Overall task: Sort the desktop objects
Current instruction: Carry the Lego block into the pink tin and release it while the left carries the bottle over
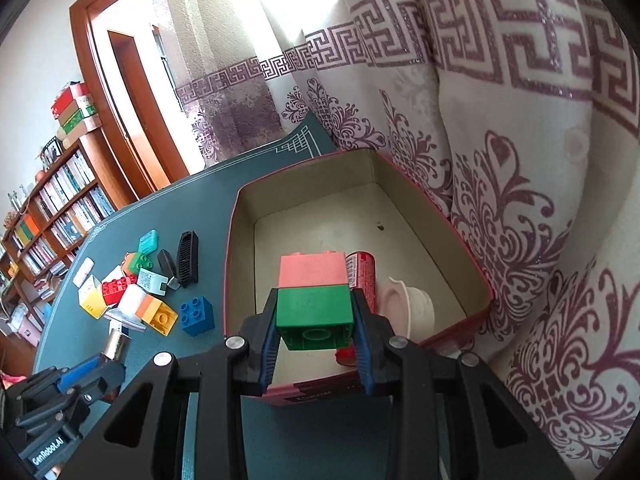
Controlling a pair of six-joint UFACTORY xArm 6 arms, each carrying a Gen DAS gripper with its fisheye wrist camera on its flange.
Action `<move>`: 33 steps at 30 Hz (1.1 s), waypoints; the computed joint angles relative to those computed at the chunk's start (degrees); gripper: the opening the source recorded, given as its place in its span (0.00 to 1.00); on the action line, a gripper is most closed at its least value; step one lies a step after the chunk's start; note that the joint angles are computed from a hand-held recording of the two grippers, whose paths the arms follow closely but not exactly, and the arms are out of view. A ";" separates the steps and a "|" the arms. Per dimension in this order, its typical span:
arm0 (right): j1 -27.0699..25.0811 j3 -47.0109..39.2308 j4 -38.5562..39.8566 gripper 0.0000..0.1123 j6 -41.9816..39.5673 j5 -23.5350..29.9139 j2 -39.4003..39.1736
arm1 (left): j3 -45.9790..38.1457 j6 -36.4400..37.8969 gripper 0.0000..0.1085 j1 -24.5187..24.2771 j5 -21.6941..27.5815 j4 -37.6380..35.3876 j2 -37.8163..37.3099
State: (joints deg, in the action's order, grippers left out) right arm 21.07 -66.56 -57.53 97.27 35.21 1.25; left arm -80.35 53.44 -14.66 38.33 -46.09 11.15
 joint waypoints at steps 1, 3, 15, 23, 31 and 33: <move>0.01 -0.10 0.10 0.32 -0.08 -0.07 0.12 | 0.02 -0.01 0.20 0.05 0.10 0.00 -0.02; 0.15 -0.47 0.30 0.32 -0.52 0.00 0.49 | 0.15 -0.20 0.20 0.15 0.13 0.07 -0.15; 0.54 -0.41 -0.92 0.36 1.01 1.57 -0.15 | -3.35 0.20 0.20 -1.58 0.81 -1.06 0.90; 2.03 -0.48 -3.10 0.36 2.73 9.08 -1.71 | -7.36 -0.49 0.20 -4.14 1.66 -0.76 3.50; 1.73 0.83 -2.94 0.36 3.79 10.27 -3.01 | -14.88 -2.32 0.20 -6.29 5.23 0.39 9.00; 1.60 1.03 -2.81 0.36 3.98 10.50 -3.26 | -17.35 -3.36 0.20 -6.39 7.58 0.36 10.74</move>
